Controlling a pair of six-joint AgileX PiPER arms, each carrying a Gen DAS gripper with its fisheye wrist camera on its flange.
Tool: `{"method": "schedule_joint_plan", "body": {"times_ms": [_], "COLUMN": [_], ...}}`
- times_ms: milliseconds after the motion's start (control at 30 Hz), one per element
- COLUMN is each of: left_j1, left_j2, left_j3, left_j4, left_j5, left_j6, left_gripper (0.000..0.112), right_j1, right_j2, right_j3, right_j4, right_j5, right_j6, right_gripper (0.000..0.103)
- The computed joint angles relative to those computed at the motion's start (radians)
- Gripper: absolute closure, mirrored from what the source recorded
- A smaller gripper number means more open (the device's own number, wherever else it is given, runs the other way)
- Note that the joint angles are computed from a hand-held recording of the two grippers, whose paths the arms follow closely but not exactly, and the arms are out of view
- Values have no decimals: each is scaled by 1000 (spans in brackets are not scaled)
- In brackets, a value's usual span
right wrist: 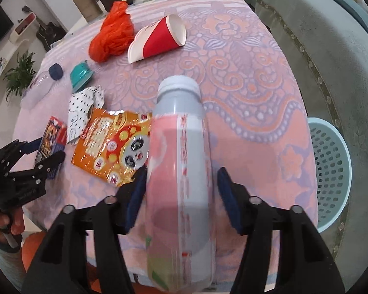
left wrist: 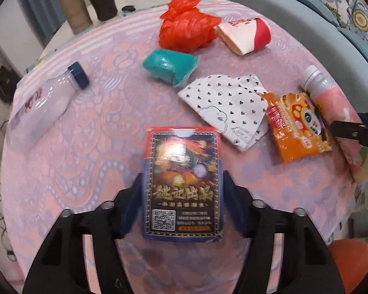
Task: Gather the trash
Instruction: 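Carry the pink bottle and card box toward the blue basket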
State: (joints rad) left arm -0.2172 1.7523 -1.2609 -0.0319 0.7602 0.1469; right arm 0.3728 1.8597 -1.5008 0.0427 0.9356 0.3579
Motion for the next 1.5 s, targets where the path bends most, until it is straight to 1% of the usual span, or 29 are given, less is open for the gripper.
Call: {"method": "schedule_joint_plan", "body": {"times_ms": [67,100,133,167,267,333,433,500,633,733,767,833,933,1033,1100,1200,1300,1400,1433,1500], "left_j1": [-8,1,17,38,82,86,47,-3,-122,-233,-259,-316,-385,-429,-445,-481,-494,-490,-487,-483], "left_j2": [-10,-24,-52,-70,-132,-163,-206,-215,-183,-126,-104,-52,72,176,244,351,421,503,521,507], "left_j3": [15,32,58,71,92,82,55,24,-77,-167,-193,-258,-390,-494,-550,-615,-647,-717,-729,-692], "left_j4": [16,-22,-100,-172,-350,-408,-440,-426,-406,-336,-331,-304,-239,-251,-278,-288,-309,-342,-353,-372], "left_j5": [-24,-46,-71,-76,-80,-70,-76,-82,-90,-103,-106,-94,-50,10,40,82,122,208,221,178], "left_j6": [-13,21,82,140,275,317,332,294,230,139,126,91,41,19,28,24,39,73,76,102], "left_gripper": [55,55,55,55,55,55,55,55,55,55,55,55,55,55,55,55,55,54,54,53], "right_j1": [-8,-7,-6,-7,-26,-46,-77,-101,-172,-256,-283,-359,-463,-554,-604,-687,-743,-775,-787,-800], "right_j2": [37,43,34,24,-53,-115,-194,-234,-329,-402,-419,-445,-460,-452,-427,-372,-299,-233,-207,-160], "right_j3": [-43,-51,-42,-35,44,93,138,151,205,265,280,314,375,437,482,534,574,593,596,608], "right_j4": [10,12,15,22,61,95,107,111,111,129,131,149,214,253,268,338,381,402,422,498], "right_j5": [30,29,15,5,-82,-123,-159,-169,-194,-216,-219,-225,-240,-257,-281,-297,-318,-328,-323,-331], "right_j6": [-8,-16,-28,-33,-51,-64,-76,-78,-83,-113,-120,-150,-230,-275,-290,-345,-370,-373,-390,-454], "right_gripper": [46,59,58,58,59,59,59,59,59,59,59,59,59,59,59,58,58,58,56,56]}}
